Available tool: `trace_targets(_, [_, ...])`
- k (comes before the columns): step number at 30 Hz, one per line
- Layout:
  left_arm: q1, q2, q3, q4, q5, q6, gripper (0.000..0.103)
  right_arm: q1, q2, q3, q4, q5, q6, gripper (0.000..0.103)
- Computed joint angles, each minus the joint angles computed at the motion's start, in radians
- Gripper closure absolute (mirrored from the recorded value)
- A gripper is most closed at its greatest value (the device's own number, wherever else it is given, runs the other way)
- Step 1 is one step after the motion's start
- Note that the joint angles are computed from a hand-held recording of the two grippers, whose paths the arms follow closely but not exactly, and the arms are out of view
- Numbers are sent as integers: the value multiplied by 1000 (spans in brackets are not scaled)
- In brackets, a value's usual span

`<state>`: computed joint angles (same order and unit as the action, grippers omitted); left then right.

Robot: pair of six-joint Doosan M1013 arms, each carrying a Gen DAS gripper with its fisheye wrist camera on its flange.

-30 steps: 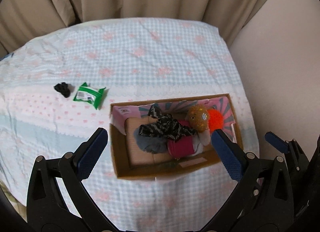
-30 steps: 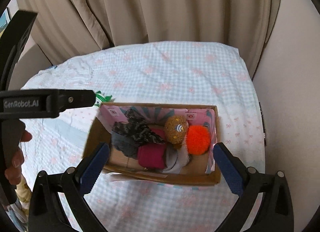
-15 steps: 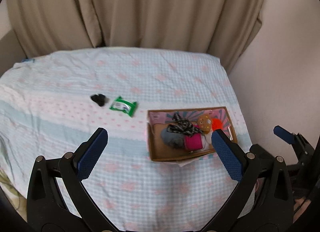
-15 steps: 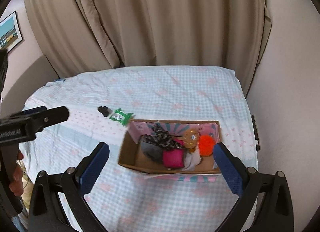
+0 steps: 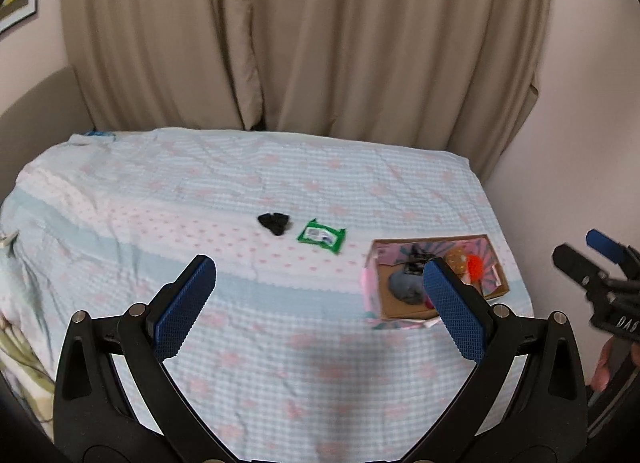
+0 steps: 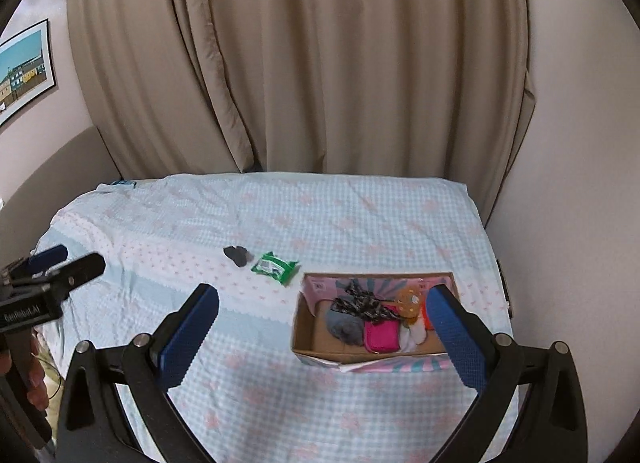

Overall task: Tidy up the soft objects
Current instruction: 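Lift both tools away from the box toward the green packet, then grasp the black sock with the left tool while the right tool grasps the green packet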

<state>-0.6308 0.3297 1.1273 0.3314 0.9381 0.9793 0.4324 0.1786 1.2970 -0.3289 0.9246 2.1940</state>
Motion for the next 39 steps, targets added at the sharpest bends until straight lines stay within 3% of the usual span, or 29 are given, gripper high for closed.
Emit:
trace_targets(4, [71, -20, 45, -121, -58, 136, 0, 46, 42, -47, -64, 17, 81, 0])
trace_targets(10, [187, 14, 24, -335, -65, 426, 0, 110, 151, -176, -128, 82, 231, 0])
trace_targets(18, [297, 142, -108, -514, 17, 700, 0, 137, 325, -381, -134, 160, 280, 0])
trace_targets(25, [331, 282, -239, -570, 73, 786, 0, 97, 458, -499, -44, 131, 92, 0])
trace_targets(31, [337, 445, -395, -645, 161, 851, 0, 38, 571, -582, 105, 153, -118, 0])
trace_targets(36, [324, 581, -522, -654, 185, 892, 0, -8, 694, -699, 205, 263, -333, 0])
trace_targets(39, [318, 681, -652, -652, 248, 886, 1, -35, 804, -841, 270, 418, -429, 0])
